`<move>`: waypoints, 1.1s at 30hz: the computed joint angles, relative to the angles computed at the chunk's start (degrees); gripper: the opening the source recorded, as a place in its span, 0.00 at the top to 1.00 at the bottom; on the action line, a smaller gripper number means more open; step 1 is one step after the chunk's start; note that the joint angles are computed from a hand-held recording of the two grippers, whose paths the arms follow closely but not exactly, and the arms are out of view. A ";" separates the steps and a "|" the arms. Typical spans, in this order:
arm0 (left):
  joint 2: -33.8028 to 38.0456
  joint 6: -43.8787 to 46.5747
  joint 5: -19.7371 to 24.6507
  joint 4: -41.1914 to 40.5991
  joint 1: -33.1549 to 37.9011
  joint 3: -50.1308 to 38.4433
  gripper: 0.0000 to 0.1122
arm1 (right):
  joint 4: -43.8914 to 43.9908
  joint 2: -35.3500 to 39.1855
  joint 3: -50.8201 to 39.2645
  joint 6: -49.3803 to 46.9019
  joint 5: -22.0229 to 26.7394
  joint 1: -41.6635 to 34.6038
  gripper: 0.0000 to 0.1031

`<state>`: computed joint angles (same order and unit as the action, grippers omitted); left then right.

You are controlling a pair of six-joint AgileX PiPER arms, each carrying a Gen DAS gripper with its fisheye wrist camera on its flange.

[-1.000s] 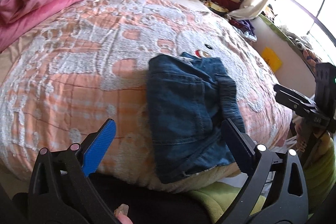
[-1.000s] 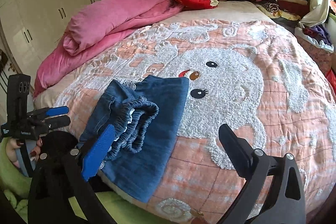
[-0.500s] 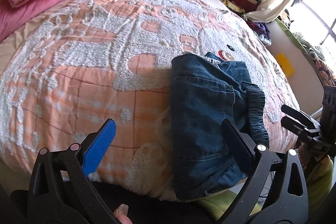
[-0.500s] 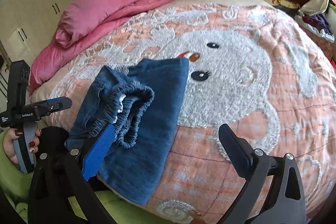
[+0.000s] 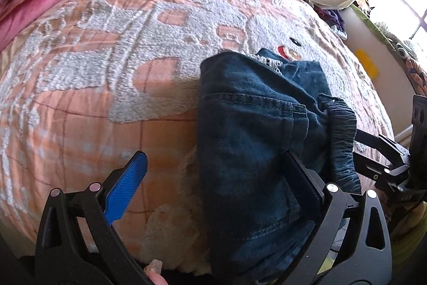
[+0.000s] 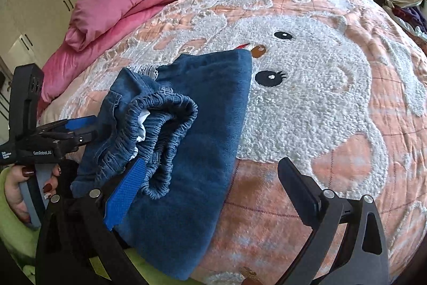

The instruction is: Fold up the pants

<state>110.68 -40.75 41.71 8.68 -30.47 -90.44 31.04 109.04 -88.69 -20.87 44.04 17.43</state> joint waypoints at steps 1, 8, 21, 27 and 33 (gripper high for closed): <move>0.38 0.45 -0.05 -0.47 0.04 -0.39 0.17 | 0.76 0.31 -0.14 -0.53 0.21 -0.11 0.10; 2.16 1.44 0.46 -0.35 -0.69 -2.41 0.17 | 4.53 1.39 -0.26 -3.11 1.08 -0.79 0.16; 3.72 2.95 0.26 -2.00 -0.69 -3.77 0.23 | 9.79 3.50 -1.05 -8.86 2.40 -1.42 0.32; 4.43 3.84 -0.41 -2.28 -1.05 -4.57 0.41 | 11.43 4.20 -1.21 -11.15 2.32 -1.27 0.41; 5.25 4.85 0.13 -1.85 -1.71 -6.01 0.52 | 12.45 5.15 -2.22 -12.40 2.68 -1.00 0.53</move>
